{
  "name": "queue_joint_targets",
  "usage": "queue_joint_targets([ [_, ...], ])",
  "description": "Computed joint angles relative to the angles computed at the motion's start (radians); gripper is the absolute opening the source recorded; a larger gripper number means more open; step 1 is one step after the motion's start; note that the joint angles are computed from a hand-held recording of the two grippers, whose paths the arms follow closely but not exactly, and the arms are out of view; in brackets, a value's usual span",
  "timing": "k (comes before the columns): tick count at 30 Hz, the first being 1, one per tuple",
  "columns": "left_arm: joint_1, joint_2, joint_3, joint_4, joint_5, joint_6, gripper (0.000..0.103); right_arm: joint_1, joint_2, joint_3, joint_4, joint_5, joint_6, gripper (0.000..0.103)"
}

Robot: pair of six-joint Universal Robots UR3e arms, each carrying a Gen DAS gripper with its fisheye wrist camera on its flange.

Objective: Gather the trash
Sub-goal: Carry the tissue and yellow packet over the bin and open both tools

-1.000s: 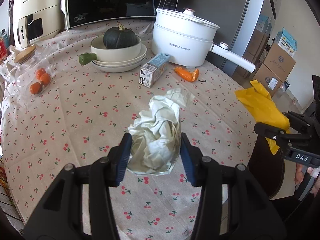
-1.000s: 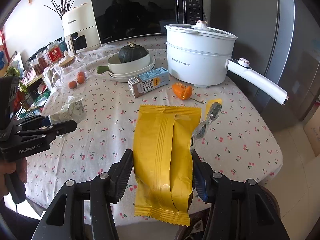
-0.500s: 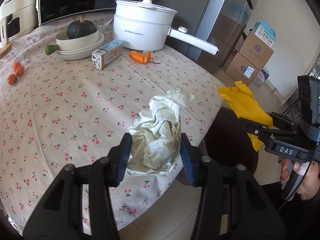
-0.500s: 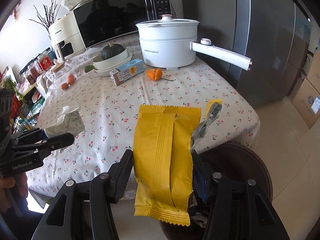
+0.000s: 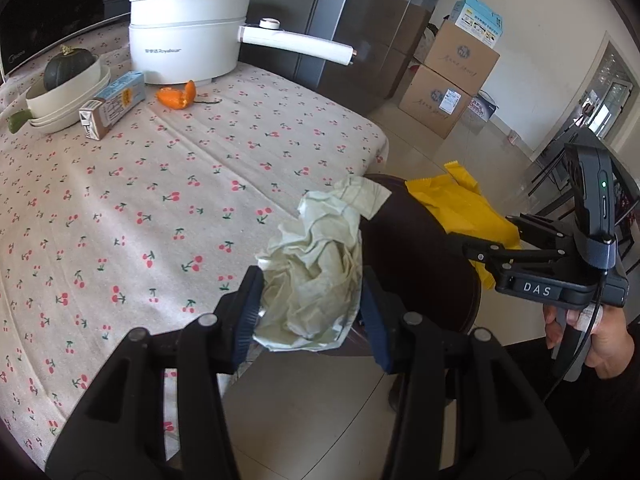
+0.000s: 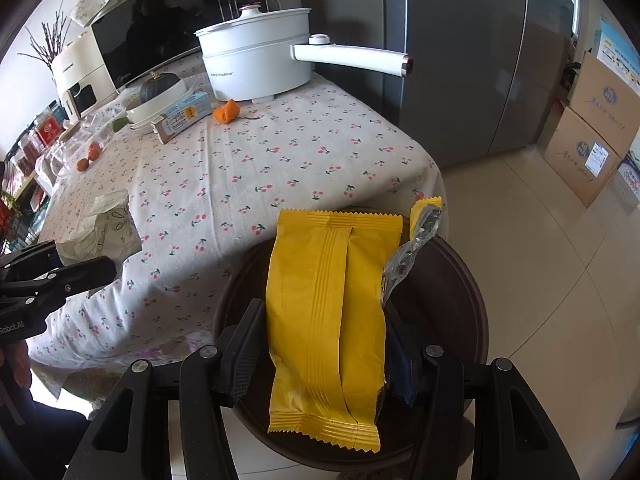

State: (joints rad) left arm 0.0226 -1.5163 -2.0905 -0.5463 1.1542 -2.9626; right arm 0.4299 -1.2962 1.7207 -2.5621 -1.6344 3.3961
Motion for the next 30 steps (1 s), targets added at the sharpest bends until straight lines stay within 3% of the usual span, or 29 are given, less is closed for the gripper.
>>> queue_joint_targets([
  [10,-0.184,-0.191,0.121,0.081,0.052,-0.054,0.052,-0.105,-0.155,0.220,-0.047,0.026,-0.027,0.057],
  [13,-0.211,-0.241,0.146,0.138,0.052,-0.039,0.074,-0.130,-0.187,0.258,-0.050,0.035,-0.034,0.057],
  [15,-0.238,-0.262,0.159,0.170,0.105,-0.053,0.089,-0.143,-0.204,0.277,-0.048,0.040,-0.035,0.057],
  [18,-0.263,-0.281,0.180,0.179,0.179,-0.065,0.099,-0.157,-0.224,0.294,-0.046,0.049,-0.039,0.057],
  [22,-0.268,-0.280,0.175,0.195,0.237,-0.073,0.102,-0.164,-0.234,0.304,-0.045,0.053,-0.043,0.057],
  [30,-0.241,-0.241,0.145,0.190,0.250,-0.076,0.103,-0.142,-0.200,0.265,-0.042,0.044,-0.033,0.057],
])
